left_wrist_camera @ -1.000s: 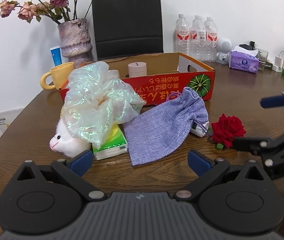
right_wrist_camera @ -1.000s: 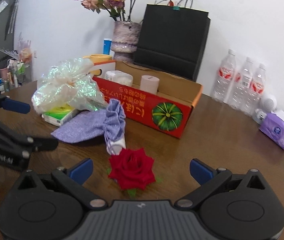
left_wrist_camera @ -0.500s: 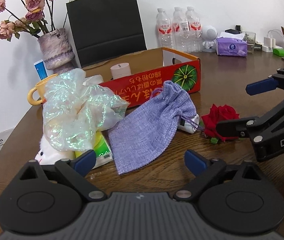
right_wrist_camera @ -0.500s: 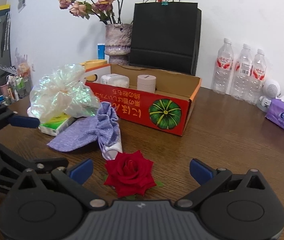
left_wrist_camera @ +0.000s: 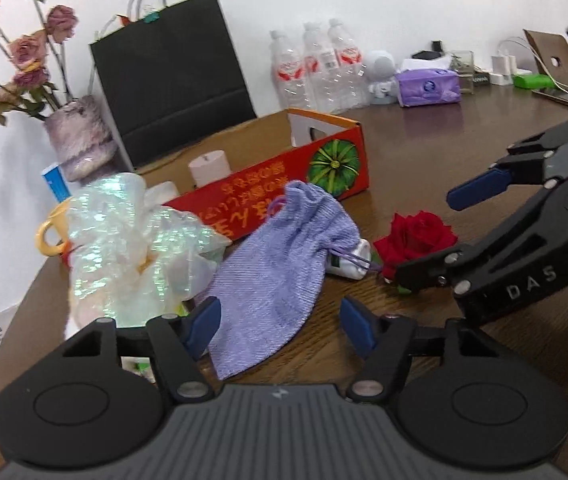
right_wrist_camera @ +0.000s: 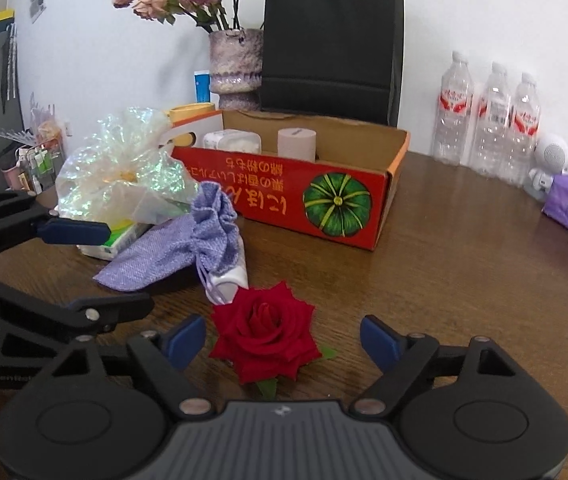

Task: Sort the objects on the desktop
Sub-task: 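Move the left tool toward the purple pouch while the right tool approaches the red rose, then grasp the purple pouch with the left tool while the right tool grasps the red rose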

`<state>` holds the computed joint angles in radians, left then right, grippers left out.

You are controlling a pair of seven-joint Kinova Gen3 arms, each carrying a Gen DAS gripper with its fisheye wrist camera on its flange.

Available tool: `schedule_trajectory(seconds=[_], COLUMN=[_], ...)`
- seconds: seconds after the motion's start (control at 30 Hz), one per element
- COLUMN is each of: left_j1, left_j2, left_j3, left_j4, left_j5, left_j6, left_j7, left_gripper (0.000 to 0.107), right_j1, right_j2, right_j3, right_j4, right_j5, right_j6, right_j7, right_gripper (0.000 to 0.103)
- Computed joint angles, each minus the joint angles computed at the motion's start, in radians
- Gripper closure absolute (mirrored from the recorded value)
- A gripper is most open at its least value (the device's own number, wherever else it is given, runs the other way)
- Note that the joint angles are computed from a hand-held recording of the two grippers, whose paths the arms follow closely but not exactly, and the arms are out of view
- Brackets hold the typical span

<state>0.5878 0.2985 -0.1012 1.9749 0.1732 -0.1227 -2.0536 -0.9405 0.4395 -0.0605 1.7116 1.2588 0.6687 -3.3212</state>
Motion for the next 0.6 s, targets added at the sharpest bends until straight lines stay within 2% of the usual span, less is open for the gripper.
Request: schedule_trajectory(seconds=[0.07,0.2,0.33,0.4,0.5,0.57,0.6], left_j1=[-0.025,-0.040,-0.053,-0.074,-0.071,-0.100,-0.103], left_j2=[0.013,0.043,0.056,0.057,0.060,0.061,0.061], left_j3=[0.025,0.032,0.036,0.056,0.053,0.089,0.093], left_j4=[-0.025,-0.070,-0.087,-0.085,-0.079,-0.071,-0.068], left_j5=[-0.021,-0.038,-0.065,-0.079,-0.090,-0.107,-0.110], left_j6=[0.030,0.068,0.082,0.074,0.055,0.043,0.038], left_j7=[0.001,0.043,0.101,0.127,0.152,0.162,0.166], left_gripper=[0.039,0.042,0.047,0.056,0.074,0.090,0.092], right_j1=[0.010,0.016,0.001,-0.005,-0.011,-0.010,-0.011], right_j2=[0.001,0.009,0.008,0.012,0.013,0.011,0.011], right_j3=[-0.005,0.000,0.025,0.028,0.027,0.025,0.024], right_j4=[-0.003,-0.012,0.003,0.001,0.001,0.007,0.009], right_j5=[-0.017,-0.053,-0.020,-0.011,0.000,0.014,0.024], right_j6=[-0.014,-0.036,-0.065,-0.052,-0.034,-0.034,-0.030], right_j7=[0.017,0.050,0.004,-0.009,-0.028,-0.048,-0.057], right_gripper=[0.028,0.031,0.037,0.045,0.051,0.056,0.058])
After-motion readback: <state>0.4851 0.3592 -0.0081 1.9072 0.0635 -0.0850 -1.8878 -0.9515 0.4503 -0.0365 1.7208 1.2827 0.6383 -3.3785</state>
